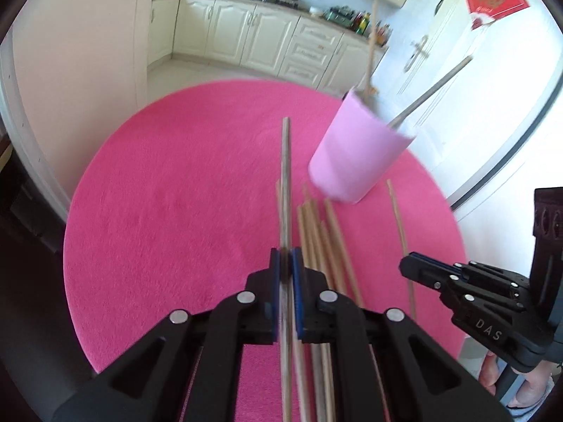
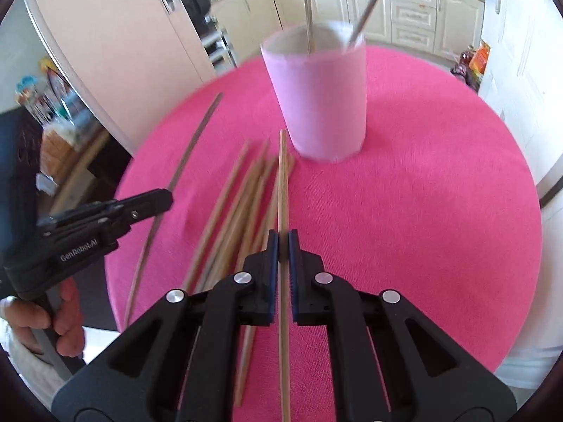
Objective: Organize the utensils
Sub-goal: 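Raise the chopstick with the right tool and release it into the cup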
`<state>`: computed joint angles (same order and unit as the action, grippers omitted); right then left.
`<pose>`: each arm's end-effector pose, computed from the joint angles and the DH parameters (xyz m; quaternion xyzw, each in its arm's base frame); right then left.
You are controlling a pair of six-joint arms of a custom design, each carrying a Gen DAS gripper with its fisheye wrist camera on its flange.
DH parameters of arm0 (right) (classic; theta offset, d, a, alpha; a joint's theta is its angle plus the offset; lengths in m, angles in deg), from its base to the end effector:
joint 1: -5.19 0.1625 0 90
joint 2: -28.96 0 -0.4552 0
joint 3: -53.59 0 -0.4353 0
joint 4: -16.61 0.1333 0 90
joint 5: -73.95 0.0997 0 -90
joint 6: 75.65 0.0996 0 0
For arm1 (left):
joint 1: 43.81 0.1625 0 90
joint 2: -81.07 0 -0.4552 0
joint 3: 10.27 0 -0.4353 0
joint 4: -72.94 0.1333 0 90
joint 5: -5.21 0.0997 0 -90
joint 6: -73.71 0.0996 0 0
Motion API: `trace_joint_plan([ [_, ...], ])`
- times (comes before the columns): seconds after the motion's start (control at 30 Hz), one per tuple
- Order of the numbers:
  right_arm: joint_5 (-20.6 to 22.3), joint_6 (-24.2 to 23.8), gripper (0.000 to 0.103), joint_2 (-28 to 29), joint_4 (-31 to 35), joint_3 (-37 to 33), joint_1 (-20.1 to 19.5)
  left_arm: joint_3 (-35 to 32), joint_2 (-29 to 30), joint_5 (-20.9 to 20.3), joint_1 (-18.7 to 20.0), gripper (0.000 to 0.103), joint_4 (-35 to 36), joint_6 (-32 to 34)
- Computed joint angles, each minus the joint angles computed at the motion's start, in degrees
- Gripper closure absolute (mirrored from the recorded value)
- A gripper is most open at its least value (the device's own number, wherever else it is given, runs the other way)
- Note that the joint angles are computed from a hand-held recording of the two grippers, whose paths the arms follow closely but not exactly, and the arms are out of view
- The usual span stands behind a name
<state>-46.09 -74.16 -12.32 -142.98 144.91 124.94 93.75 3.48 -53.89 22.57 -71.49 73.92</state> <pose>0.4419 -0.6049 0.0813 0.1897 -0.9338 0.2267 0.2018 -0.0777 -0.6381 0.3847 0.1300 0.9284 -0.2808 0.2058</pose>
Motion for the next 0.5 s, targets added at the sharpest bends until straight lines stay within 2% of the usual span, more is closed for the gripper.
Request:
trace_joint_plan([
  [0.17,2.83,-2.31,0.097,-1.05,-6.83,0.71,0.33,1.17,0.73,-4.12,-1.26,0.096,-10.63,5.76],
  [0.5,5.3,-8.34,0.097,-1.14,-19.2,-1.21,0.79,1.56,6.38,-12.15,-2.79,0.096,-33.27,16.65],
])
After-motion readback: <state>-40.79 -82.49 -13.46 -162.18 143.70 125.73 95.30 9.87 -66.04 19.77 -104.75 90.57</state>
